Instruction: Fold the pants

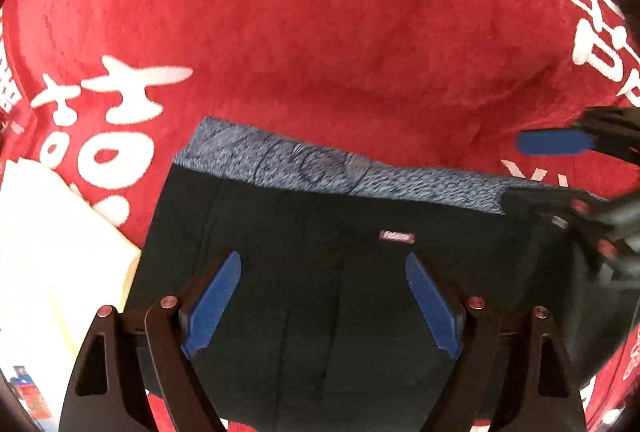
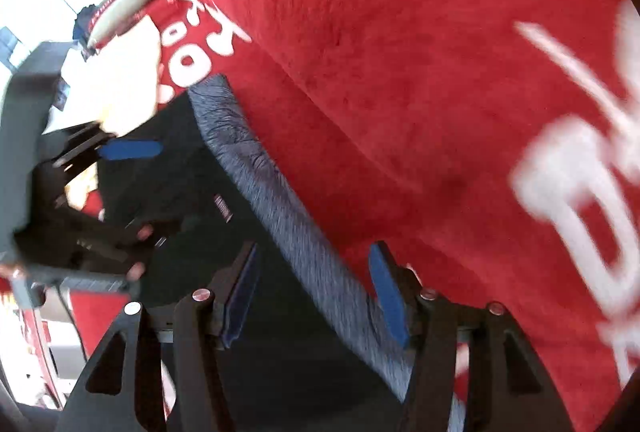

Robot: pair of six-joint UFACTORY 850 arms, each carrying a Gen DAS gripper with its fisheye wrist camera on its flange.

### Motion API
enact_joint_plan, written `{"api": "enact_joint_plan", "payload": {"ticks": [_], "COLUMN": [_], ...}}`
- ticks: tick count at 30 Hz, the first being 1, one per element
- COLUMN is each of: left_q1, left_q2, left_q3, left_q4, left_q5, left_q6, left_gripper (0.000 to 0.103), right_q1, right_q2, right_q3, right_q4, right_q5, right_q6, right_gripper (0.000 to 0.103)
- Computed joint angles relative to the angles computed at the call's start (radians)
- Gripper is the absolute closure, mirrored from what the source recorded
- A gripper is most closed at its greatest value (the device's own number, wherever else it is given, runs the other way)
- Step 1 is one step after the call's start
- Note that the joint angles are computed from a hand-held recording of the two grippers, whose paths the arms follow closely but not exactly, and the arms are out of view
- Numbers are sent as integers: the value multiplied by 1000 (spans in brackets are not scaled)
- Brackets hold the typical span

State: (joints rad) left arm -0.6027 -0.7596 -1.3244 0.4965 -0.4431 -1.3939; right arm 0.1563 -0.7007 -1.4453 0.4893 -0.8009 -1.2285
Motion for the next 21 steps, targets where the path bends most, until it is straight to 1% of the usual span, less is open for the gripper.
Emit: {"api": "enact_joint_plan", "payload": {"ticks": [1,2,3,4,5,6,9,10,12,13,14,15,16,17,19,21], "left_q1": [1,1,0,2,5,7,16,18,19,24,27,27,24,22,20,23], "left_q2": [2,1,0,0,4,9,11,13,9,6,10,15,30,37,42,29], "left_q3": [12,21,27,32,41,49,64,68,67,62,61,59,65,67,55,37], "left_q4": [26,50,69,72,73,82,127,143,170,138,106,96,122,144,144,115], "left_q5": [4,7,4,9,24,36,52,54,49,44,39,31,36,39,49,54], "left_q6": [-25,-46,-64,-67,-71,-79,-109,-125,-152,-125,-105,-102,-126,-144,-134,-107], "left_gripper": [17,17,17,17,17,17,17,17,12,12,12,12,12,12,12,12], "right_q1": [14,24,38,52,58,51,62,65,72,80,85,89,87,82,58,21], "right_q2": [-32,-58,-97,-149,-167,-157,-139,-144,-156,-162,-157,-137,-105,-78,-2,70], "right_q3": [-32,-57,-96,-147,-164,-152,-134,-145,-160,-160,-147,-119,-83,-57,13,77], "right_q4": [-31,-64,-119,-168,-186,-192,-191,-180,-188,-221,-232,-235,-234,-232,-202,-180], "right_q5": [-20,-39,-74,-137,-158,-148,-86,-82,-80,-76,-57,-17,25,50,99,116], "right_q6": [49,96,174,249,282,273,273,286,318,344,350,352,349,349,320,318], "right_gripper": [43,53,93,99,99,99,100,100,99,98,93,87,80,69,67,67]}}
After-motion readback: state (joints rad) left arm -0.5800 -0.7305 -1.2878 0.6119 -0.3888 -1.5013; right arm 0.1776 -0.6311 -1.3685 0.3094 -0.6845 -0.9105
